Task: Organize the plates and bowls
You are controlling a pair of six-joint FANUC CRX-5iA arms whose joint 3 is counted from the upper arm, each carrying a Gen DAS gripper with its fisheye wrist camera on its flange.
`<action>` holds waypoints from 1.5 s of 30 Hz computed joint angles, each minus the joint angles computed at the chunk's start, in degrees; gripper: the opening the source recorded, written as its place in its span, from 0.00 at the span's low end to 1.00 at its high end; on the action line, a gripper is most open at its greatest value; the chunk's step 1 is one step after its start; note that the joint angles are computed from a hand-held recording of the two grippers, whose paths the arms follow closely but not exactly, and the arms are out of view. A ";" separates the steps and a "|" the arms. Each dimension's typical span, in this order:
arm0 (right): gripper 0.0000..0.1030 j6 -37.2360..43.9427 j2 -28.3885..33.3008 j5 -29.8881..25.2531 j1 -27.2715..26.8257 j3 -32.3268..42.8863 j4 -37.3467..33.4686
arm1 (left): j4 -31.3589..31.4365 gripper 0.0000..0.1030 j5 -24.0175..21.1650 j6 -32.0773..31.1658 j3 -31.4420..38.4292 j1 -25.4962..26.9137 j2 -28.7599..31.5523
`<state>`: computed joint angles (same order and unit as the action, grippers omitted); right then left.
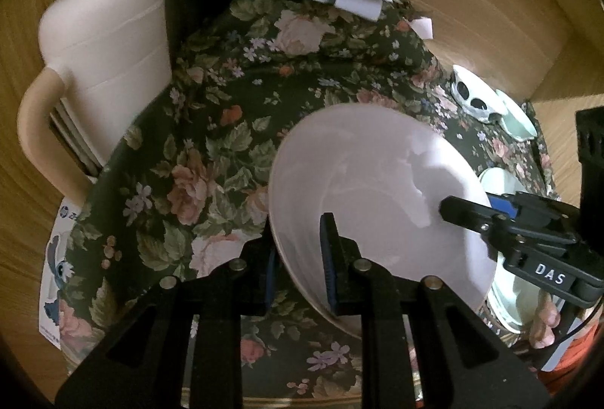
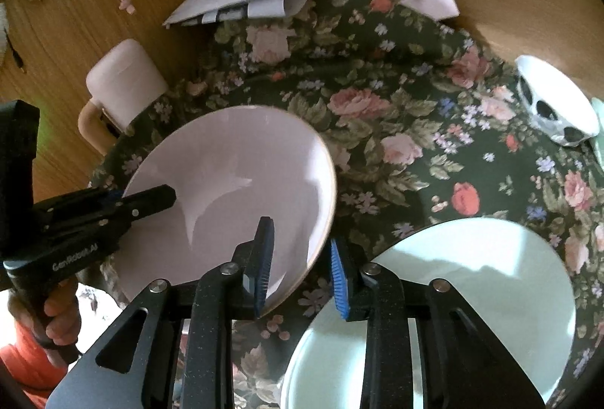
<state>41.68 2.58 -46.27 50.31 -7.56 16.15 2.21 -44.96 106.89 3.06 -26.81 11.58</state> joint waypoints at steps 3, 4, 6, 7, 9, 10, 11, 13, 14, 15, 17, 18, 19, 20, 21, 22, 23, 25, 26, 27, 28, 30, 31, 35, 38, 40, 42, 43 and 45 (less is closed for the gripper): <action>0.34 -1.89 -1.67 0.56 0.48 -1.60 3.49 | -1.84 0.19 -0.55 1.53 0.86 -0.29 -0.47; 0.37 -2.53 -2.16 0.60 0.62 -2.09 4.68 | -1.92 0.19 -0.74 1.70 1.09 -0.24 -0.59; 0.41 -4.21 -3.44 0.84 0.79 -3.33 7.26 | -3.58 0.19 -1.71 3.07 2.41 -0.53 -0.65; 0.43 -5.35 -4.26 1.07 0.83 -4.17 8.63 | -4.71 0.19 -2.20 3.85 3.21 -0.81 -0.72; 0.46 -7.20 -5.58 1.65 0.61 -5.51 10.59 | -5.72 0.20 -2.41 4.52 4.16 -1.25 -0.96; 0.47 -8.42 -6.45 1.95 0.50 -6.38 11.87 | -6.19 0.23 -2.43 4.79 4.65 -1.54 -1.07; 0.48 -9.26 -7.10 2.11 0.36 -7.00 12.77 | -6.73 0.26 -2.36 5.10 5.19 -1.91 -1.18; 0.49 -11.30 -8.55 2.45 0.03 -8.38 14.93 | -7.89 0.30 -2.12 5.67 6.34 -2.79 -1.33; 0.51 -12.50 -9.30 2.54 -0.13 -9.13 16.19 | -8.48 0.32 -1.87 5.75 7.05 -3.38 -1.38; 0.52 -13.76 -9.94 2.51 -0.31 -9.82 17.57 | -8.87 0.34 -1.78 5.77 7.58 -3.78 -1.35; 0.58 -16.28 -11.17 2.26 -0.66 -11.20 20.26 | -9.79 0.41 -1.45 5.72 9.09 -4.87 -1.11; 0.59 -17.34 -11.75 2.10 -0.88 -11.77 21.38 | -10.41 0.43 -1.35 5.94 9.86 -5.39 -0.85; 0.62 -18.49 -12.35 1.82 -1.09 -12.34 22.56 | -11.09 0.48 -1.28 6.21 10.69 -5.94 -0.54; 0.66 -19.86 -13.03 1.45 -1.44 -12.97 23.83 | -11.80 0.53 -1.22 6.38 11.62 -6.51 -0.20; 0.68 -20.76 -13.48 1.34 -1.76 -13.43 24.63 | -12.52 0.55 -1.27 6.52 12.65 -7.07 0.22; 0.70 -21.79 -14.06 1.13 -2.13 -13.96 25.50 | -13.15 0.56 -1.34 6.58 13.63 -7.58 0.71; 0.70 -22.40 -14.48 0.95 -2.41 -14.28 25.98 | -13.82 0.57 -1.73 6.49 15.19 -8.19 1.55; 0.70 -23.00 -15.45 0.67 -3.24 -14.84 26.41 | -13.92 0.57 -2.27 5.83 17.54 -8.88 2.99; 0.70 -23.34 -15.88 0.59 -3.75 -15.11 26.71 | -13.79 0.57 -2.42 5.46 18.38 -9.09 3.56; 0.70 -23.68 -16.30 0.43 -4.22 -15.43 27.12 | -13.71 0.57 -2.74 5.04 19.58 -9.41 4.33; 0.70 -23.93 -16.59 0.35 -4.75 -15.68 27.51 | -13.83 0.57 -3.01 4.83 20.66 -9.76 5.10; 0.70 -24.39 -17.19 0.15 -5.86 -16.17 28.37 | -13.90 0.57 -3.69 4.01 23.33 -10.48 7.06; 0.70 -24.58 -17.39 0.05 -6.51 -16.36 28.82 | -13.60 0.57 -4.11 3.17 24.77 -10.78 8.15; 0.70 -24.55 -17.53 0.06 -8.92 -16.54 29.49 | -13.53 0.57 -6.76 1.88 31.19 -11.95 12.74; 0.70 -24.12 -17.04 0.85 -11.26 -16.32 29.10 | -12.35 0.57 -8.74 0.31 35.99 -12.25 16.29; 0.70 -23.25 -16.37 1.61 -12.99 -15.95 28.15 | -12.58 0.57 -11.03 0.22 40.80 -12.69 19.51; 0.70 -22.54 -15.86 1.89 -14.32 -15.70 27.42 | -12.76 0.57 -12.62 0.19 44.58 -13.00 22.09; 0.70 -22.17 -15.34 2.17 -15.01 -15.43 27.00 | -12.65 0.57 -13.31 -0.24 46.60 -13.10 23.46; 0.70 -21.15 -14.28 2.81 -16.45 -14.84 25.65 | -12.63 0.57 -14.56 -1.09 50.75 -13.32 26.30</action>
